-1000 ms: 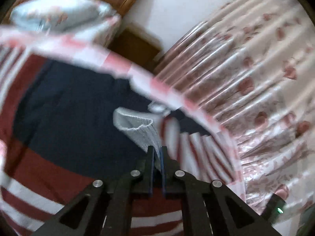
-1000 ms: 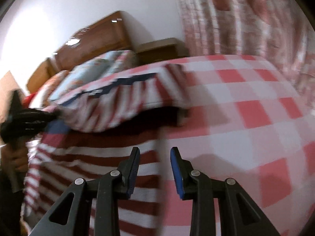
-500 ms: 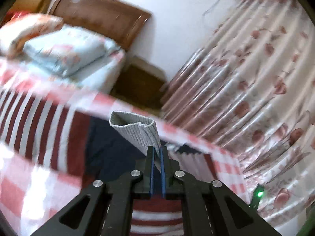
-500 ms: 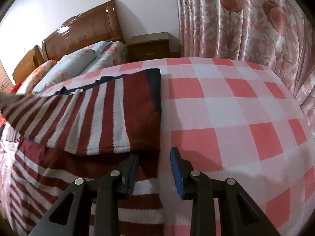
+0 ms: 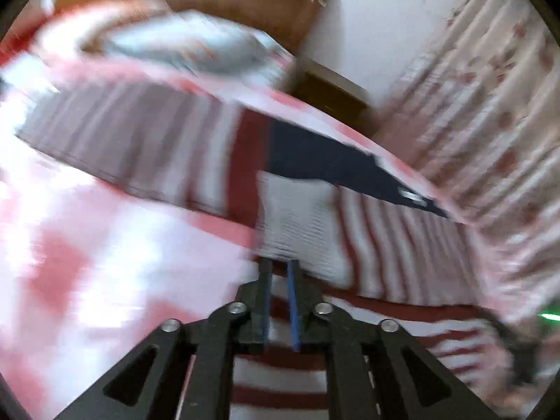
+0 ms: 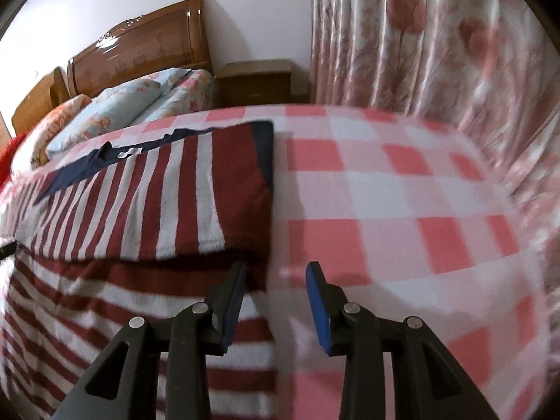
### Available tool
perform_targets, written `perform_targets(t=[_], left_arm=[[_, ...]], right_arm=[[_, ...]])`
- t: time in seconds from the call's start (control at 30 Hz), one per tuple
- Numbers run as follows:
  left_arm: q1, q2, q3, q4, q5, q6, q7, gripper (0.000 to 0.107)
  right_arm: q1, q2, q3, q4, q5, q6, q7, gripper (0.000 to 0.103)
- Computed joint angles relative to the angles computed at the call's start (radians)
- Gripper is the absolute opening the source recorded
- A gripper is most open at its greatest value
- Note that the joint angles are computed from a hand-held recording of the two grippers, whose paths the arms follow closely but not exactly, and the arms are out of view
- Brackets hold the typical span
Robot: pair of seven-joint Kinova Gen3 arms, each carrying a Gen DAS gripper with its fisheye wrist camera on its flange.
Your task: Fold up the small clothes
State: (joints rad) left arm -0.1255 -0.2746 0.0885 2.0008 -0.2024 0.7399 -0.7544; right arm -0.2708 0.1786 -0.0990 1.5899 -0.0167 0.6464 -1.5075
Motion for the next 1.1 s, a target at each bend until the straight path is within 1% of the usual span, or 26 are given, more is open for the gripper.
perform_targets(t=[0.03, 0.07, 0.1, 0.13, 0.17, 0.2, 0.23, 0.3, 0.37, 0.4, 0.43, 0.47, 0.5, 0.53, 0.57, 0.6, 0.67, 0.7, 0.73, 0.77, 0.83, 0.87, 0.93, 0.97, 1.03, 1.1], left_arm=[[-0.044, -0.026, 0.044, 0.011, -0.015, -0.009, 0.012, 0.103], [-0.073, -0.053, 0.075, 0.011, -0.022, -0.023, 0.018, 0.103], [-0.083, -0.063, 0.087, 0.006, -0.015, -0.046, 0.007, 0.103], [-0.075, -0.055, 0.095, -0.009, -0.013, -0.062, -0.002, 0.103], [-0.048, -0.03, 0.089, -0.035, -0.01, -0.065, -0.018, 0.103], [-0.003, 0.008, 0.069, -0.063, -0.011, -0.07, -0.039, 0.103], [0.043, 0.053, 0.044, -0.086, -0.025, -0.076, -0.044, 0.103], [0.126, 0.139, -0.012, -0.125, -0.068, -0.054, -0.04, 0.103], [0.217, 0.21, -0.094, -0.142, -0.07, -0.041, -0.033, 0.103], [0.263, 0.227, -0.138, -0.132, -0.075, -0.042, -0.028, 0.103], [0.309, 0.226, -0.178, -0.118, -0.095, -0.048, -0.034, 0.103], [0.355, 0.219, -0.204, -0.109, -0.132, -0.038, -0.028, 0.103], [0.399, 0.223, -0.232, -0.111, -0.163, -0.015, -0.03, 0.103], [0.44, 0.226, -0.265, -0.111, -0.179, -0.001, -0.032, 0.103], [0.476, 0.221, -0.308, -0.101, -0.179, 0.003, -0.045, 0.103], [0.503, 0.197, -0.353, -0.078, -0.163, -0.008, -0.07, 0.103], [0.538, 0.109, -0.443, -0.023, -0.09, -0.057, -0.105, 0.103], [0.544, 0.063, -0.488, 0.004, -0.049, -0.088, -0.128, 0.103], [0.531, 0.016, -0.535, 0.033, -0.008, -0.113, -0.139, 0.103], [0.507, -0.03, -0.576, 0.072, 0.032, -0.152, -0.15, 0.103], [0.419, -0.121, -0.668, 0.151, 0.107, -0.222, -0.128, 0.103], [0.373, -0.146, -0.715, 0.184, 0.124, -0.261, -0.103, 0.103], [0.28, -0.168, -0.807, 0.225, 0.151, -0.318, -0.103, 0.103], [0.252, -0.181, -0.848, 0.238, 0.189, -0.339, -0.127, 0.103], [0.232, -0.158, -0.94, 0.216, 0.239, -0.361, -0.204, 0.103], [0.244, -0.112, -1.018, 0.174, 0.272, -0.349, -0.284, 0.103]], right_arm=[[-0.013, -0.018, 0.014, 0.019, 0.006, -0.021, -0.003, 0.036], [-0.009, -0.034, 0.01, 0.031, -0.005, -0.039, 0.003, 0.036], [0.01, -0.036, -0.013, 0.025, -0.032, -0.044, 0.024, 0.036], [0.02, -0.03, -0.029, 0.012, -0.063, -0.042, 0.052, 0.036], [0.012, -0.011, -0.04, -0.02, -0.078, -0.027, 0.069, 0.036], [-0.015, 0.005, -0.033, -0.045, -0.077, -0.013, 0.074, 0.036], [-0.023, 0.019, -0.045, -0.062, -0.072, -0.008, 0.077, 0.036], [-0.077, 0.069, -0.044, -0.111, -0.024, 0.012, 0.063, 0.036], [-0.117, 0.108, -0.03, -0.151, 0.025, 0.059, 0.037, 0.036], [-0.128, 0.118, -0.024, -0.154, 0.041, 0.066, 0.033, 0.036], [-0.127, 0.122, -0.021, -0.143, 0.044, 0.058, 0.043, 0.037], [-0.107, 0.11, -0.034, -0.117, 0.031, 0.033, 0.063, 0.039], [-0.091, 0.102, -0.035, -0.098, 0.009, 0.019, 0.088, 0.044], [-0.069, 0.1, -0.041, -0.091, -0.024, 0.012, 0.122, 0.045], [-0.028, 0.101, -0.062, -0.091, -0.065, 0.018, 0.155, 0.045], [-0.005, 0.104, -0.074, -0.099, -0.09, 0.031, 0.172, 0.045], [-0.015, 0.095, -0.057, -0.108, -0.103, 0.051, 0.157, 0.045], [-0.039, 0.082, -0.038, -0.1, -0.098, 0.04, 0.137, 0.045], [-0.045, 0.066, -0.036, -0.088, -0.098, 0.023, 0.133, 0.045], [-0.035, 0.055, -0.053, -0.081, -0.107, 0.011, 0.145, 0.045], [-0.019, 0.037, -0.071, -0.068, -0.153, -0.006, 0.186, 0.045], [-0.015, 0.035, -0.077, -0.067, -0.175, -0.014, 0.2, 0.045], [-0.027, 0.04, -0.08, -0.068, -0.189, -0.025, 0.204, 0.045], [-0.036, 0.043, -0.078, -0.069, -0.186, -0.025, 0.198, 0.045], [-0.049, 0.052, -0.076, -0.072, -0.181, -0.017, 0.19, 0.045], [-0.066, 0.054, -0.073, -0.068, -0.165, -0.016, 0.175, 0.045]])
